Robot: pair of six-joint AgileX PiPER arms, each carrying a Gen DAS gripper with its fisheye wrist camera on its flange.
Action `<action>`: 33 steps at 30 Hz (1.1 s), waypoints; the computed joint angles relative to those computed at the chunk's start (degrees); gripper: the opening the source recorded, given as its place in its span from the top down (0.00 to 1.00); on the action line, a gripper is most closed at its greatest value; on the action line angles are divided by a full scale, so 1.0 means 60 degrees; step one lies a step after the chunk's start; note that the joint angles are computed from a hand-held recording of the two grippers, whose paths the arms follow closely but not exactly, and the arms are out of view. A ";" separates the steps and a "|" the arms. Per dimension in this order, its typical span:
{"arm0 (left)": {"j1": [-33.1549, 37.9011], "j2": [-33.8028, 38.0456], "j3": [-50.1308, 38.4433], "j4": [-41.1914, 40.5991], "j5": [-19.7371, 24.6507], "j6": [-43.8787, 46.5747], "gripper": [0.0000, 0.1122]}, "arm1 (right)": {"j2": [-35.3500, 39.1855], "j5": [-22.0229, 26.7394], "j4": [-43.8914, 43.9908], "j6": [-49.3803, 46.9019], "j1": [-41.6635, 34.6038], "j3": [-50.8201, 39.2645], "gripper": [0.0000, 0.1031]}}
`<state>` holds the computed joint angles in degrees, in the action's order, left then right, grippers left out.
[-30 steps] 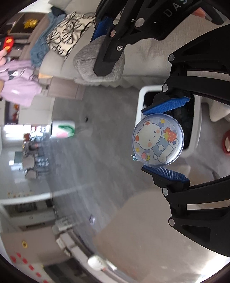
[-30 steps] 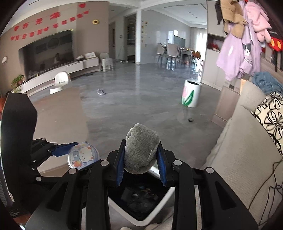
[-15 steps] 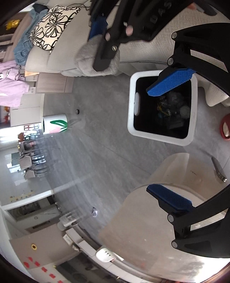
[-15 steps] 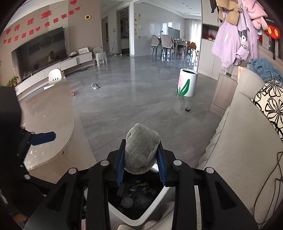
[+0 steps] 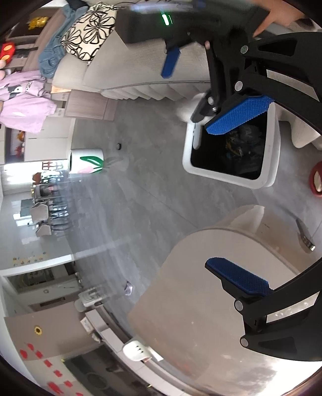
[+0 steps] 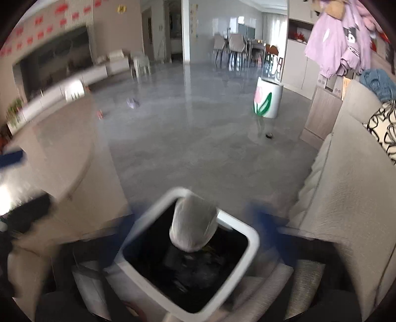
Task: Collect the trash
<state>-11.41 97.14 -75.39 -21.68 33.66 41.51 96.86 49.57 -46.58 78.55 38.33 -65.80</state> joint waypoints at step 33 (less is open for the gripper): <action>0.5793 -0.1494 -0.1507 -0.3438 0.1433 0.1090 0.13 | 0.3297 0.3364 -0.1532 -0.2996 0.3450 -0.9856 0.04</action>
